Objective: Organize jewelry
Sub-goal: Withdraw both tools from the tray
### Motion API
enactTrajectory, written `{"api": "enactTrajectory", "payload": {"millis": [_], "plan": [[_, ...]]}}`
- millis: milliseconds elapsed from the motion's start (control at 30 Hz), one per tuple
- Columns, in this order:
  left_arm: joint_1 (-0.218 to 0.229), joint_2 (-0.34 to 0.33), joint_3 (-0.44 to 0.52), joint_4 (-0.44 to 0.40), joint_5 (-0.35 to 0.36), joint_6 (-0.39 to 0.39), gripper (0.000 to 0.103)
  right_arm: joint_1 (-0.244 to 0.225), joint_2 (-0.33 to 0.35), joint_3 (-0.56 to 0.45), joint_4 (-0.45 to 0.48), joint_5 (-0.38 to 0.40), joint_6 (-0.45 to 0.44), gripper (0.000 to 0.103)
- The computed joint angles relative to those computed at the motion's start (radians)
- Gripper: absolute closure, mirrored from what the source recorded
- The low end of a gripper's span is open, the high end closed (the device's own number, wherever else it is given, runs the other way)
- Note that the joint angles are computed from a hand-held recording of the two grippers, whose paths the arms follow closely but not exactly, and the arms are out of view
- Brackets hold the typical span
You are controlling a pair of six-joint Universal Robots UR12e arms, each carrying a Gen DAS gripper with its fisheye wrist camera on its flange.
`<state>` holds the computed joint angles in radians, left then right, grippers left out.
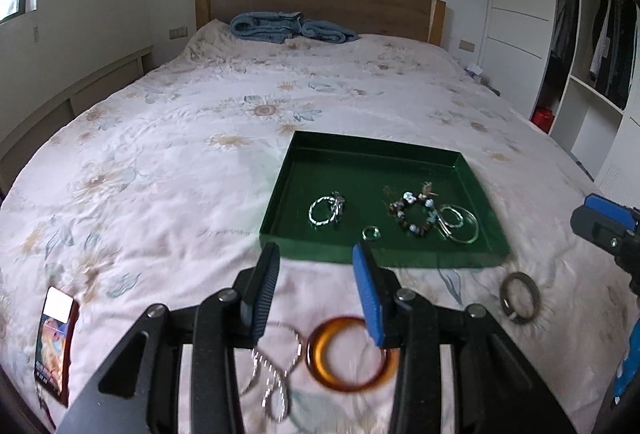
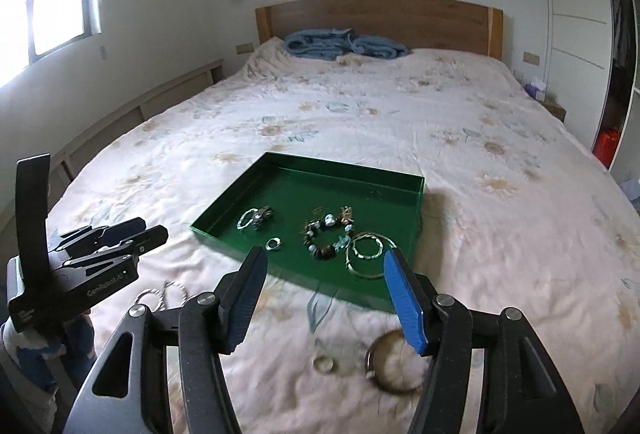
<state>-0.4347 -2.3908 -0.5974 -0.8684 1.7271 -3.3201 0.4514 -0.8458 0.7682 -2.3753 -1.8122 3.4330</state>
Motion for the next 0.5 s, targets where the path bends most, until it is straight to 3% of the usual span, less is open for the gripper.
{"api": "enactTrajectory", "payload": {"millis": [333, 500], "plan": [[-0.009, 0.147, -0.253, 0.184, 0.013, 0.013, 0.067, 0.030, -0.106, 0.165, -0.115, -0.032, -0.009, 0.042], [-0.014, 0.197, -0.331, 0.227, 0.030, 0.002, 0.067, 0.043, -0.133, 0.209, -0.141, -0.054, -0.015, 0.041]]}}
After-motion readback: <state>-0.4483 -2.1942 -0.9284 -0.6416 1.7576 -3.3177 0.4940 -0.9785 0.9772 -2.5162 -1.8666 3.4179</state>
